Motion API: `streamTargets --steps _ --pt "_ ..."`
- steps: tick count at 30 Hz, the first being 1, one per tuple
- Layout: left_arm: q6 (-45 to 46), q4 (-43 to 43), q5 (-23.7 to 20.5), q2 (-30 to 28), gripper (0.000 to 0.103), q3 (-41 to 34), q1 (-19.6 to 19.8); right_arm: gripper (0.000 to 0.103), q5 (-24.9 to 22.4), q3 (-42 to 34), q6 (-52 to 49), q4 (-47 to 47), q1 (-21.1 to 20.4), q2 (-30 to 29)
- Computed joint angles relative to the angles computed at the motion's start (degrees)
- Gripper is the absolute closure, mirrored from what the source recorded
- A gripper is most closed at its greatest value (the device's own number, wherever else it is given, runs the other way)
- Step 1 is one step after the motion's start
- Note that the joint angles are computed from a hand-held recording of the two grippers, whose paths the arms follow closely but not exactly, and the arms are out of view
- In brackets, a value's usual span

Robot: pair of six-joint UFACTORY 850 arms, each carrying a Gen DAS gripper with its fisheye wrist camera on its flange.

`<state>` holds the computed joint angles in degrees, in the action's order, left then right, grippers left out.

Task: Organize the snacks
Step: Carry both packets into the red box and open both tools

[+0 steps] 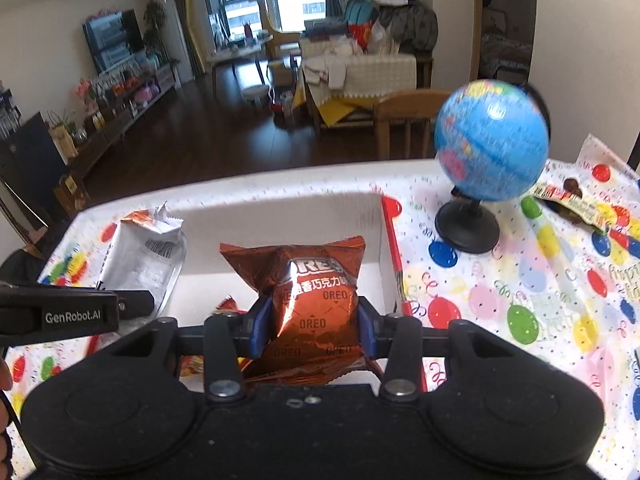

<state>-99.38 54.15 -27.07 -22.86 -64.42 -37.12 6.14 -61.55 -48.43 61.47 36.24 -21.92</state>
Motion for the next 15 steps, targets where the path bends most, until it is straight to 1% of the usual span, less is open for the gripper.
streamTargets --steps 5,8,11,14,15 --pt "6.3 -4.6 0.2 -3.9 0.076 -3.0 1.0 0.061 -1.1 -2.6 -17.4 17.2 -0.4 -3.4" --pt "8.4 -6.0 -0.1 -5.5 0.076 -4.3 1.3 0.061 -1.3 -3.7 -27.1 26.5 -0.5 -4.8" --pt "9.9 -7.5 0.0 -6.6 0.076 -5.1 1.5 0.061 -1.5 -4.2 -34.2 33.4 -0.6 -5.6" --pt "11.7 -9.0 0.0 -7.8 0.076 -5.9 1.7 0.061 -1.5 -4.7 -43.7 42.7 -0.6 -6.4" --pt "12.0 -9.2 -0.1 -8.1 0.076 -6.1 1.7 0.061 -1.4 -4.7 -45.3 44.2 -0.5 -6.4"
